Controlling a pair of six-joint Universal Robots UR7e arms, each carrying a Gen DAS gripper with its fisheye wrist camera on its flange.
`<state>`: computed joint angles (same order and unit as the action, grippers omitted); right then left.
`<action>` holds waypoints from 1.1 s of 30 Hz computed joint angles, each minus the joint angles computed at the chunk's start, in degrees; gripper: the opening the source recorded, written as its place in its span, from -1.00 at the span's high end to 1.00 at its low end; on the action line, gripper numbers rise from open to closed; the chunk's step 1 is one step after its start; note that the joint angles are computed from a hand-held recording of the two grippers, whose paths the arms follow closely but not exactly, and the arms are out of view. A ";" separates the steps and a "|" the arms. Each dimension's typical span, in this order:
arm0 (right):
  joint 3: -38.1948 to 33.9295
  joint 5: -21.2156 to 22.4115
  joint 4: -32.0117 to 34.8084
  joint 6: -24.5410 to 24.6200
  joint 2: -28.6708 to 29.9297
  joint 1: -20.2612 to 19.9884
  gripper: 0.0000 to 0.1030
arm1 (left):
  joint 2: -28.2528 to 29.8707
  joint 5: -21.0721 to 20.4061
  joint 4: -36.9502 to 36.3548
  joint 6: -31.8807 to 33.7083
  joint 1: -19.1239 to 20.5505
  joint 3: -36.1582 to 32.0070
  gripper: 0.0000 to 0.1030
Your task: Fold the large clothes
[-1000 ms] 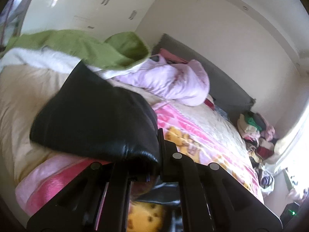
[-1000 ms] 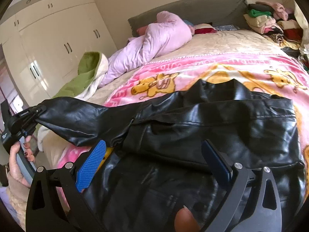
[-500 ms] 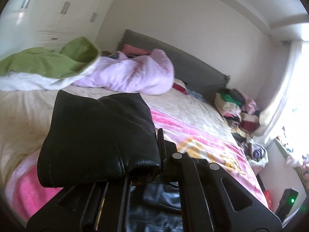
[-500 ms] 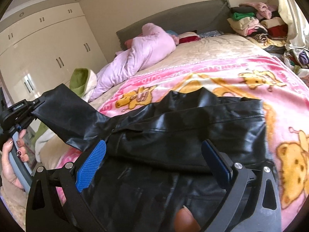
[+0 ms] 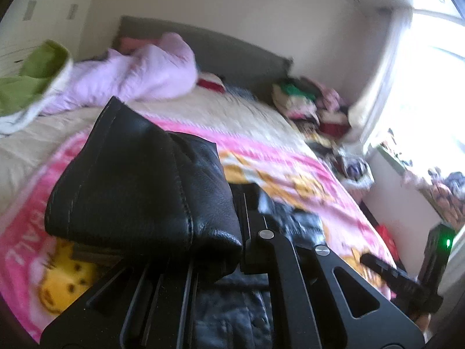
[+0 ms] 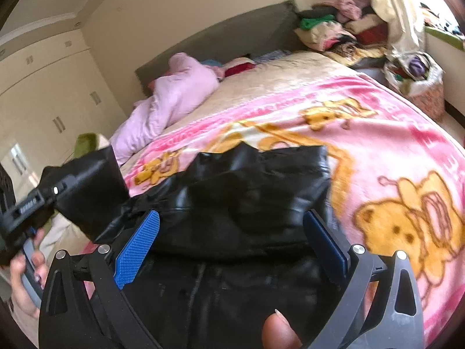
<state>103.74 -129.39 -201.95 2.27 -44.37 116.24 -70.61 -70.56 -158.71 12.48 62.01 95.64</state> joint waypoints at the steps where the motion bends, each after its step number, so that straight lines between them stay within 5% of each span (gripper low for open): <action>1: 0.58 -0.36 -0.24 0.67 -0.28 -0.23 -0.91 | 0.53 -0.44 0.63 0.60 0.14 -0.04 1.00; 9: 3.73 -2.10 -1.94 4.79 -1.50 -1.73 -0.91 | 3.82 -3.49 8.29 3.79 2.68 0.40 0.89; 11: 3.80 -2.59 -1.67 5.29 -1.46 -1.94 -0.91 | 4.35 -4.51 9.95 4.38 3.37 0.66 0.67; 13: 3.53 -2.87 -1.21 5.51 -1.25 -2.10 -0.91 | 4.93 -6.68 13.09 4.81 4.31 0.57 0.07; 16: 2.88 -2.96 -0.24 6.17 -0.93 -2.32 -0.91 | 4.97 -7.25 14.42 6.22 4.52 1.96 -0.53; 19: 2.15 -3.05 1.17 7.50 -0.72 -2.59 -0.91 | 4.46 -8.43 16.58 9.08 4.24 3.29 -0.77; 23: 2.13 -3.33 0.89 8.11 -0.92 -2.71 -0.91 | 2.36 -10.07 16.09 13.58 3.45 6.28 -0.82; 27: 2.47 -2.33 1.49 7.72 -1.23 -2.77 -0.91 | 0.08 -7.22 13.22 15.16 2.45 7.87 -0.82; 31: 0.91 3.32 7.90 7.75 -0.81 -3.99 -0.91 | -0.79 -6.56 12.47 12.85 3.58 4.71 -0.82; 33: -0.92 6.24 11.77 8.86 0.09 -4.69 -0.76 | -0.23 -2.13 10.42 11.31 3.53 2.64 -0.82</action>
